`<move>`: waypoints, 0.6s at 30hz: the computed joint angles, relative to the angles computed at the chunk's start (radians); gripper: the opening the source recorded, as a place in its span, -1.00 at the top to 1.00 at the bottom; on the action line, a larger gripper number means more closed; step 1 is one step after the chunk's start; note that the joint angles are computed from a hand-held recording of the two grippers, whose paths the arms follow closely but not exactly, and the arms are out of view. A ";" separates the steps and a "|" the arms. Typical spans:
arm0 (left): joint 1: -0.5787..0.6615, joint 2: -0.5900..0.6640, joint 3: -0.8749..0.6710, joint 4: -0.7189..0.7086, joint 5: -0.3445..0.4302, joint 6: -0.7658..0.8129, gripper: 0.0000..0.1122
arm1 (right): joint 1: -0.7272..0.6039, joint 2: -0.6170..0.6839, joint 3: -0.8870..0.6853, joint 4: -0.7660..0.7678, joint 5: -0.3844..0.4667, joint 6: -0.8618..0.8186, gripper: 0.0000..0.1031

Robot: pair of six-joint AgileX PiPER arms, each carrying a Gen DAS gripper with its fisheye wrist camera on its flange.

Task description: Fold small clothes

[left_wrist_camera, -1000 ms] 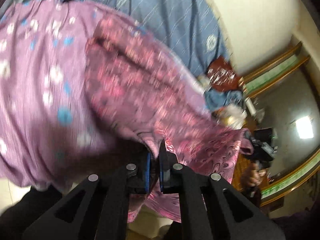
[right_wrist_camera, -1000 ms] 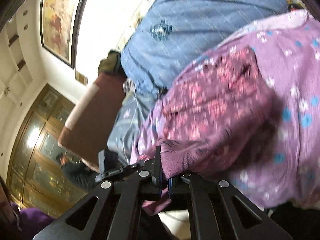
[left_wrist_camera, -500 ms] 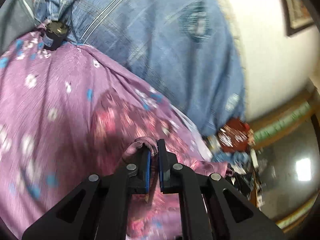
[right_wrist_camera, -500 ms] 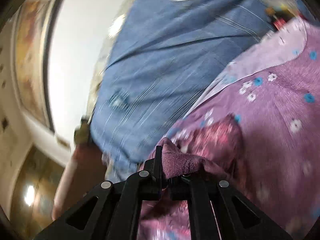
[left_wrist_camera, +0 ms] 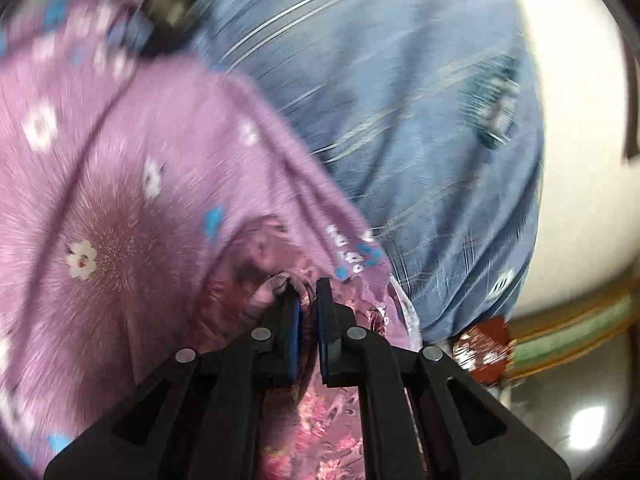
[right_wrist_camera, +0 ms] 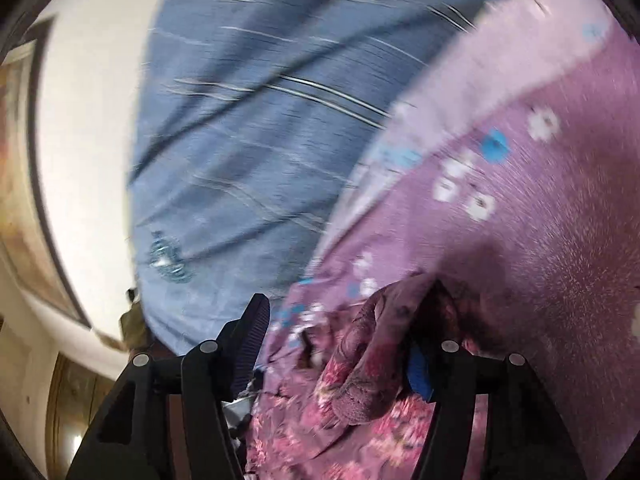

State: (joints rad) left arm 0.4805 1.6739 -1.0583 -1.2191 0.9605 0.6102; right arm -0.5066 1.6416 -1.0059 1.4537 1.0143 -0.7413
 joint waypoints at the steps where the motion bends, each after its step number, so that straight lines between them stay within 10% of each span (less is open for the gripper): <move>1: -0.011 -0.048 0.022 0.012 -0.023 -0.002 0.67 | -0.001 -0.032 -0.009 -0.051 0.009 0.019 -0.24; 8: -0.058 -0.331 0.195 0.090 -0.316 -0.024 -0.42 | 0.147 -0.284 0.022 -0.417 -0.165 0.116 -0.23; 18: 0.059 -0.207 0.107 0.187 -0.195 -0.125 -0.43 | 0.380 -0.080 -0.102 -0.481 0.120 0.072 0.15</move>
State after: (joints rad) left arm 0.5393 1.4669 -0.9517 -1.0321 0.7659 0.4855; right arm -0.1270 1.5619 -1.1082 0.9728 1.1345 -0.6689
